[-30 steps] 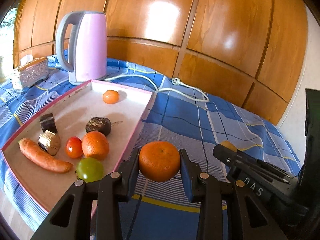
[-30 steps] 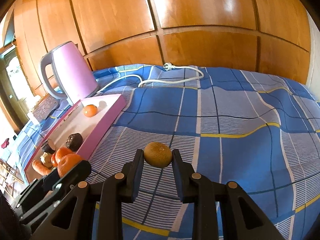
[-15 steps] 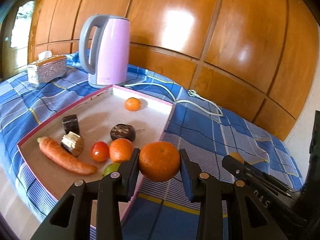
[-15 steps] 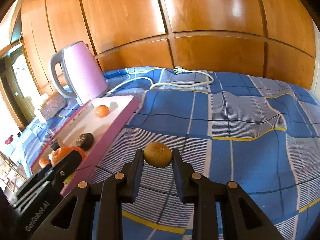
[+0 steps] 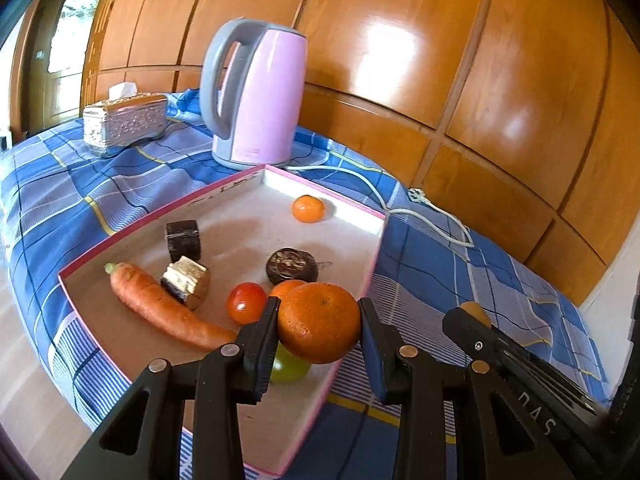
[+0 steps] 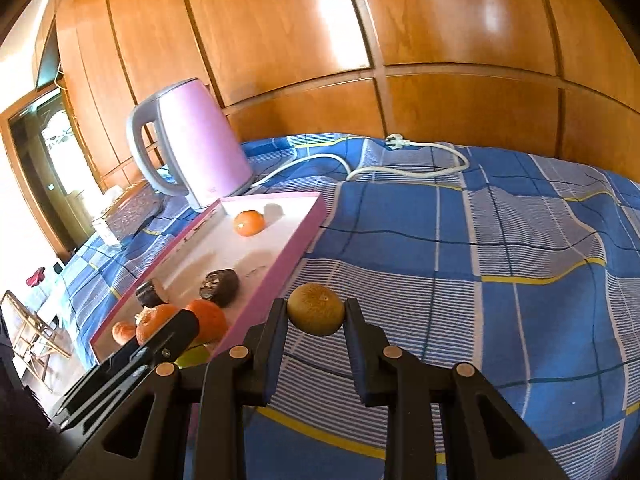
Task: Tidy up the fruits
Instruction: 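Lower the mandarin into the tray and open left gripper while right releases the yellow fruit there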
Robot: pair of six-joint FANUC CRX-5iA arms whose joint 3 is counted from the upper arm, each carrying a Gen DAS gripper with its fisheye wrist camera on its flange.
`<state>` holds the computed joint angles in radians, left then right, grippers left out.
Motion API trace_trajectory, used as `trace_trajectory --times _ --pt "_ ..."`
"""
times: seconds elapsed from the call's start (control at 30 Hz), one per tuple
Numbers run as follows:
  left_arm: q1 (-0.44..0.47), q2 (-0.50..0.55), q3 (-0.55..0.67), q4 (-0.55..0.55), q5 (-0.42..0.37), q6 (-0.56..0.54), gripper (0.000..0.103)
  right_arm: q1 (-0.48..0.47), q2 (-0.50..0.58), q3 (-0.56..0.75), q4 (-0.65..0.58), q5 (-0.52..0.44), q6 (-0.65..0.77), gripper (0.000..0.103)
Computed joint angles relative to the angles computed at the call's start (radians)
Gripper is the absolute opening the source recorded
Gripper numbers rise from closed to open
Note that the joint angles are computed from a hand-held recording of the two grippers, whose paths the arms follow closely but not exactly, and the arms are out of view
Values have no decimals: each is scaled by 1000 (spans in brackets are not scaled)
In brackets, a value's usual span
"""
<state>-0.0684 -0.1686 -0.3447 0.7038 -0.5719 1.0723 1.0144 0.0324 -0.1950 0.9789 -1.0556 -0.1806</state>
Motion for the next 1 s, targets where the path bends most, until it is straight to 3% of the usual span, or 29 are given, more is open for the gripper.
trace_trajectory --times 0.33,0.57,0.7,1.0 --pt "37 32 20 -13 -13 49 38 -9 42 61 -30 36 75 29" --pt "78 72 33 116 -90 11 38 -17 64 96 -60 61 126 29" --pt "90 80 36 161 -90 -18 38 -26 76 116 -69 75 148 29" --pt "109 119 87 90 -80 73 38 -62 132 202 -121 101 229 29"
